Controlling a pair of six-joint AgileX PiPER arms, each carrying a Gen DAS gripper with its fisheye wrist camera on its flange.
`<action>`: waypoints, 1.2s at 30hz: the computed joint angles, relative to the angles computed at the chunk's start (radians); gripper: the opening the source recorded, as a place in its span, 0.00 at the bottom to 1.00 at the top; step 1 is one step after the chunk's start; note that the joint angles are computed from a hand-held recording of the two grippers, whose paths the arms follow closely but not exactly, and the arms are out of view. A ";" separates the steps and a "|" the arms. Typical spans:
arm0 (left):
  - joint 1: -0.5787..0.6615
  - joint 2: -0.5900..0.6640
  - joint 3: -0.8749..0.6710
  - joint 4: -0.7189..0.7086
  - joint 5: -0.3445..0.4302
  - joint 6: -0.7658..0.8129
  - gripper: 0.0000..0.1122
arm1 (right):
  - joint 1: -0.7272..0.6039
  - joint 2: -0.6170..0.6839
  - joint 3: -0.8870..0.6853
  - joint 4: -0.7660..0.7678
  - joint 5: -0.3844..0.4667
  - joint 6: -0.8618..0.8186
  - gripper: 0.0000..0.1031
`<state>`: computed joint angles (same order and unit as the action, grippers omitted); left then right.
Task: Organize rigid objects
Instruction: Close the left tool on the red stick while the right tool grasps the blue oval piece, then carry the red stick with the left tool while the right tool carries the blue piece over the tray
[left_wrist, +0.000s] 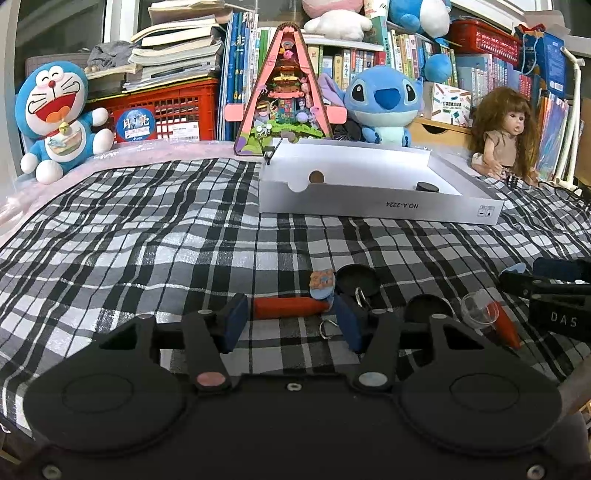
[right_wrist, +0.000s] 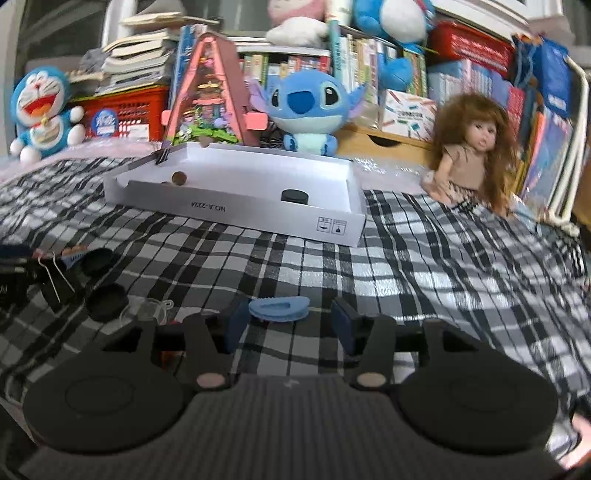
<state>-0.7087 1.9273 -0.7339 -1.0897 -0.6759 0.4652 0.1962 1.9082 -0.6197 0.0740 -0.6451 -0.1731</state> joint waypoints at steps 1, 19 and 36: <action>-0.002 0.005 -0.004 -0.006 -0.003 0.002 0.45 | -0.001 0.003 -0.003 -0.004 0.001 -0.009 0.63; -0.009 0.019 -0.007 0.028 -0.023 -0.041 0.37 | -0.032 0.022 -0.034 -0.138 0.032 0.080 0.43; 0.087 -0.062 -0.092 -0.024 0.099 0.109 0.37 | -0.059 -0.011 -0.121 -0.202 0.159 0.240 0.42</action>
